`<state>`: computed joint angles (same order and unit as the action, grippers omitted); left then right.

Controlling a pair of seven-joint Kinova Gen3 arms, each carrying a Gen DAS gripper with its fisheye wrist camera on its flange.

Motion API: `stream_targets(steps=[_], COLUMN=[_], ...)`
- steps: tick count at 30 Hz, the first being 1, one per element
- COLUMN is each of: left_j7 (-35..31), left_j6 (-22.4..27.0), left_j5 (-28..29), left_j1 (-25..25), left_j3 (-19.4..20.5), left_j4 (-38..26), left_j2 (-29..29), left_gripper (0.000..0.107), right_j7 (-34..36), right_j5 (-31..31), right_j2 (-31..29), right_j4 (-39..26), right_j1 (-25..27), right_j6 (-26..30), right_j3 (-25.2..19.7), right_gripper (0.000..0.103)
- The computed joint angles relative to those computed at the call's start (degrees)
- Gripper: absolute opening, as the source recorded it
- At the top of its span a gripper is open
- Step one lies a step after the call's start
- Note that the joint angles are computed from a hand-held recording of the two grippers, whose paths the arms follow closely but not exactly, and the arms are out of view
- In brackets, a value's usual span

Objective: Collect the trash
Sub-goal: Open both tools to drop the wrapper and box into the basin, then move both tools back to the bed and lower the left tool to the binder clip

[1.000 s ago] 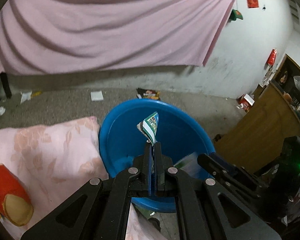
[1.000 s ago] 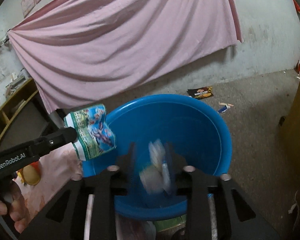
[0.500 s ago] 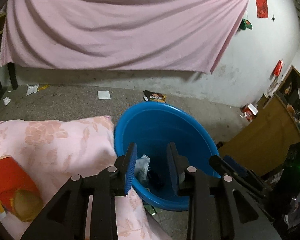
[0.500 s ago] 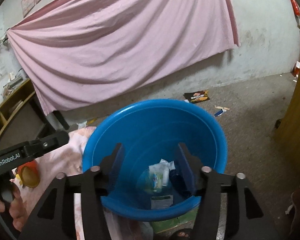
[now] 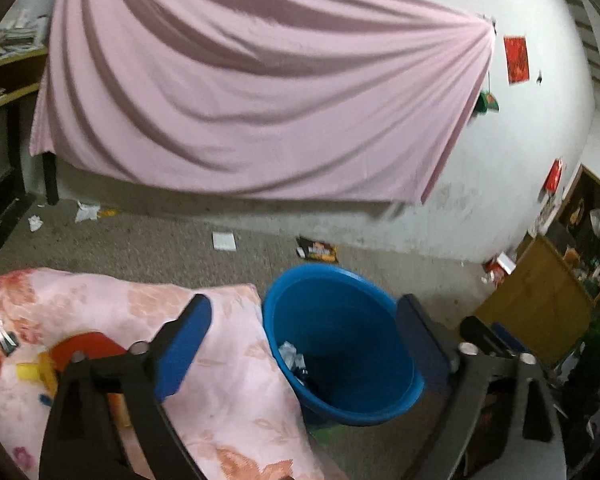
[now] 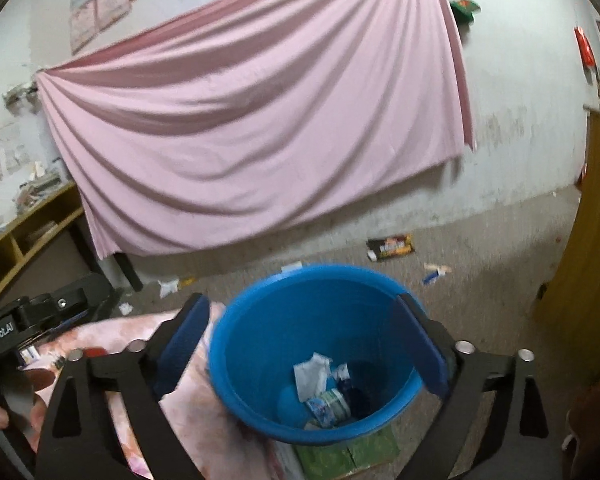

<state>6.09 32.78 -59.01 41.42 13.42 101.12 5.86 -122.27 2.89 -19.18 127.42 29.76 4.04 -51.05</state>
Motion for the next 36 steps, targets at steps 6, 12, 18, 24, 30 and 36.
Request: stream_targets(steps=[6, 12, 18, 24, 30, 36], left_j7=[7.59, 13.55, 15.86, 17.88, 15.03, 13.44], left_j6=[9.35, 19.53, 28.49, 34.86, 39.07, 36.12], left_j5=[-9.02, -15.05, -16.58, -16.59, -12.94, -9.75], left_j1=[0.96, -0.94, -4.00, -7.96, -11.99, -14.73], left_j3=[3.77, 10.81, 18.47, 26.40, 32.40, 33.90], left_j4=[3.42, 8.43, 13.56, 18.30, 21.64, 25.20], left_j2=[-5.66, -12.73, -19.17, -25.59, -32.40, -37.49], left_gripper=[0.101, 0.101, 0.101, 0.101, 0.101, 0.101], right_j7=[0.47, 1.34, 1.47, 1.31, 0.34, -1.37], right_j5=[-1.74, -4.96, -9.10, -12.42, -14.62, -13.35], right_j2=[-6.37, -12.92, -17.92, -20.29, -23.52, -24.80], right_j4=[-0.19, -0.29, 0.88, 3.48, 4.93, 4.82], right_j1=[-4.42, -5.01, -5.03, -6.44, -5.72, -4.57], right_j6=[-1.60, -4.01, -9.72, -18.31, -23.96, -25.79], right_j3=[2.97, 1.45, -1.59, -5.46, -10.41, -14.36], right_gripper=[0.103, 0.103, 0.103, 0.103, 0.103, 0.103])
